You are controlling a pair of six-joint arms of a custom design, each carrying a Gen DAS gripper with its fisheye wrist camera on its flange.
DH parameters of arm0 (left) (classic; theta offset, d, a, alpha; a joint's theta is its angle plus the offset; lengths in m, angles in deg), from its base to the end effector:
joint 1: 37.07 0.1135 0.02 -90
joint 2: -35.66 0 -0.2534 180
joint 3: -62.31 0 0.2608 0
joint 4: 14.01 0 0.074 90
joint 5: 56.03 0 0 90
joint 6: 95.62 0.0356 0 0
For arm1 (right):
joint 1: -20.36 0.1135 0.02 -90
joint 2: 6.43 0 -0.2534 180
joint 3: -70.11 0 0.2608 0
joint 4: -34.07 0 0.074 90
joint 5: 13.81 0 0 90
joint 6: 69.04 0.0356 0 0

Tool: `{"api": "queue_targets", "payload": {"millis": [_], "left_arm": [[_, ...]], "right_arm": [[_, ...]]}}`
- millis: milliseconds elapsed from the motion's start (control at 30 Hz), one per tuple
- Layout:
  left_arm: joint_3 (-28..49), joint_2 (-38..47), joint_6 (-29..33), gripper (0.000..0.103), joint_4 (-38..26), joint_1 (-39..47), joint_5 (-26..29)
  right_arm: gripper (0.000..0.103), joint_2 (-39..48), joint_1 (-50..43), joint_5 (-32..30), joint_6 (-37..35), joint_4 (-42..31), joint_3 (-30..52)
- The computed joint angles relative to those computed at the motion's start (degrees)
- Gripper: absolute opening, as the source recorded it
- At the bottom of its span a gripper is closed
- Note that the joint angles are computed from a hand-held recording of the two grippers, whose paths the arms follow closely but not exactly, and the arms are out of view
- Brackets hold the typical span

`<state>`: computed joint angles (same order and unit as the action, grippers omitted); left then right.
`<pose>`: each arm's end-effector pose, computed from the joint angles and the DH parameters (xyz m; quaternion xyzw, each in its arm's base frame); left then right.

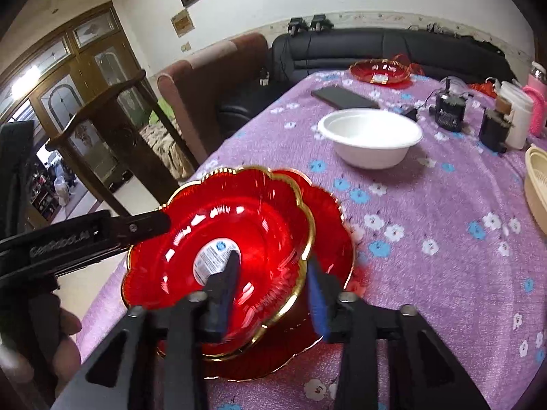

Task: Organize plates and bowls
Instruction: 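Open both grippers and withdraw them from the plate stack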

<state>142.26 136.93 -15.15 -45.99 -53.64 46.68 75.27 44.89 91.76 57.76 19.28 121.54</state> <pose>0.3595 -0.1152 0.1800 0.0927 0.9394 -0.1730 0.2811 0.2634 0.1097 0.1561 0.1493 0.9048 0.0855 0.3896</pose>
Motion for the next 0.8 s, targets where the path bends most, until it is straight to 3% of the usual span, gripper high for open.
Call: {"api": "queue_targets", "payload": {"millis": [133,500,800], "left_arm": [[-4.38,-5.80,0.94,0.075,2.49,-1.69,-3.45],[-15.84,-20.07,3.62,0.081,6.19,-9.46,-11.45],[-21.08,-25.58,1.89,0.081,6.47,-19.53,-17.01]], "right_arm": [[0.057,-3.45,0.33,1.77,0.61,-0.62,-1.65],[0.063,-18.37,0.68,4.35,5.42,-5.15,-11.27],[0.066,-38.65,-0.51,5.56,9.47,-16.74,-21.55]]}}
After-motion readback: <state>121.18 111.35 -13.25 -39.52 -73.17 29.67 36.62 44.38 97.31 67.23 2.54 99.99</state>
